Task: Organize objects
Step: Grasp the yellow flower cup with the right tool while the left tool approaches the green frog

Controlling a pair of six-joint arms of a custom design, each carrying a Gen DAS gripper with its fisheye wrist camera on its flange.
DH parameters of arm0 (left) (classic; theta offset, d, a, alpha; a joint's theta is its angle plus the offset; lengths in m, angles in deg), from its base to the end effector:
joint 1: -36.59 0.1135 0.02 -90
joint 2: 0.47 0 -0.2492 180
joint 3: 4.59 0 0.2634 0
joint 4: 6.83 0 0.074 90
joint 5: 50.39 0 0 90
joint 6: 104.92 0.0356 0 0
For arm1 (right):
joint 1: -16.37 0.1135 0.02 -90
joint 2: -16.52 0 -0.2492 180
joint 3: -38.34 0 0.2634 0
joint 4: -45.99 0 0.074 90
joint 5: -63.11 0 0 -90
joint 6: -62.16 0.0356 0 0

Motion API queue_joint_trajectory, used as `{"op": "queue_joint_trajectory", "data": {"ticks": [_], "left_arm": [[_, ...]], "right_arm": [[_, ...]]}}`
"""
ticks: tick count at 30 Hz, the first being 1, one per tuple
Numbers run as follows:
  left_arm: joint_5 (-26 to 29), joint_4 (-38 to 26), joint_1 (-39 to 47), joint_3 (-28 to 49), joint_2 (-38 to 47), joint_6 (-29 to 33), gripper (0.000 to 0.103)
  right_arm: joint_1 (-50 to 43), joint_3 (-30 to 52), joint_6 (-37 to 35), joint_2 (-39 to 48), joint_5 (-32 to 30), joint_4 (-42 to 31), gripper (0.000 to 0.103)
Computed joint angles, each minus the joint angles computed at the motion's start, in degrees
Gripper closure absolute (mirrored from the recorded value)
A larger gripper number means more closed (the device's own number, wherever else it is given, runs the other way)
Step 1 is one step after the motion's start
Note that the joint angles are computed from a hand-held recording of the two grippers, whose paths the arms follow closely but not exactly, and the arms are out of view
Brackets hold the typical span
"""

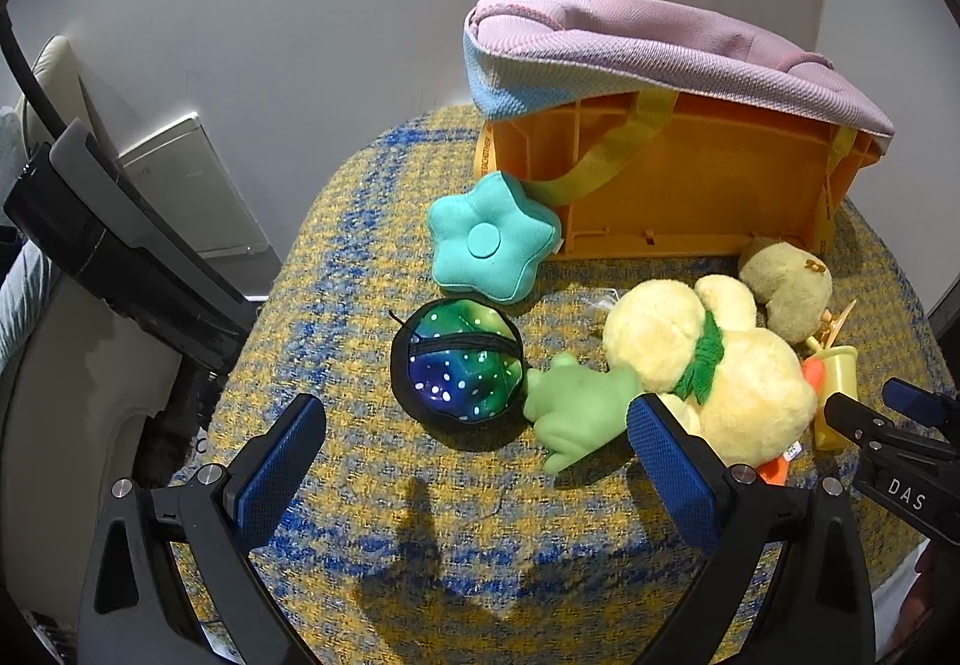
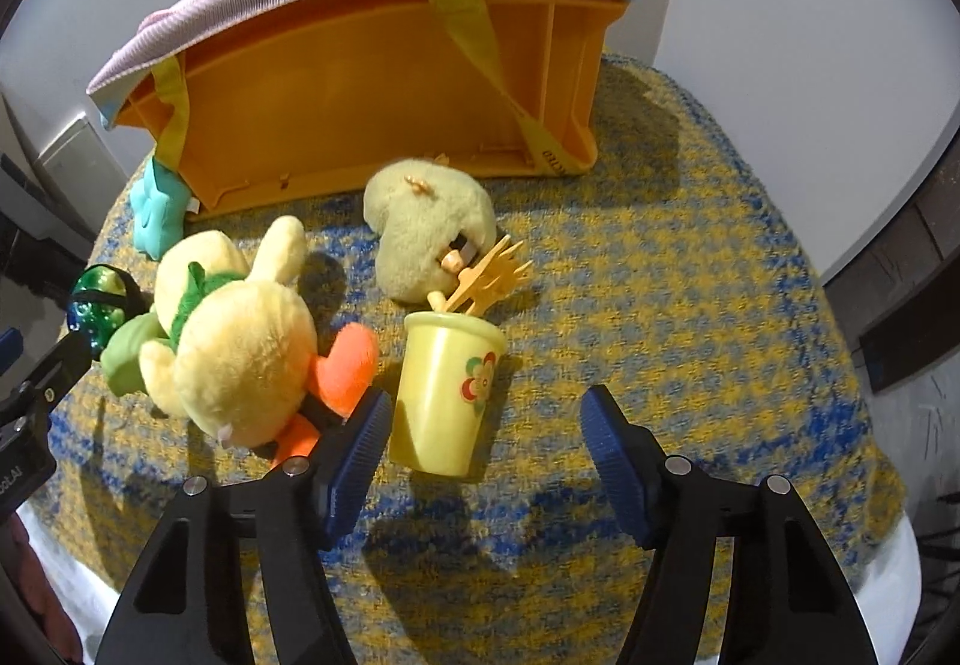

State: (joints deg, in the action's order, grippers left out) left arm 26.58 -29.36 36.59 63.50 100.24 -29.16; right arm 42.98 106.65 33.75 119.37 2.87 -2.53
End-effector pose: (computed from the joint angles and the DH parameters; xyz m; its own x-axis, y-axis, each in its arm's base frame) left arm 0.3503 0.0080 0.1272 -0.7637 -0.2397 -0.5994 -0.3267 0.9443 0.0388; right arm 0.2807 0.1208 0.1030 -0.7171 0.4948 -0.4909 0.6211 0.7731 -0.1282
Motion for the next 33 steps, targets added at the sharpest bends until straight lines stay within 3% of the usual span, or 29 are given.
{"op": "queue_joint_trajectory", "data": {"ticks": [5,7,9,33], "left_arm": [[-0.13,0.05,-0.32,0.62,1.58,-0.13,0.001],[-0.08,0.10,-0.46,0.76,1.90,-0.25,0.001],[-0.11,0.23,-0.68,0.96,2.27,-0.38,0.001],[3.16,0.88,-1.15,6.55,9.05,-5.47,0.002]], "right_arm": [[-1.26,-0.43,-0.71,1.66,-1.95,2.82,0.047],[-1.84,-0.91,-1.15,1.95,-3.04,4.18,0.055],[-2.29,-1.42,-1.84,2.14,-4.04,5.34,0.069],[-2.62,-4.98,0.75,-4.38,-1.33,2.67,0.069]]}}
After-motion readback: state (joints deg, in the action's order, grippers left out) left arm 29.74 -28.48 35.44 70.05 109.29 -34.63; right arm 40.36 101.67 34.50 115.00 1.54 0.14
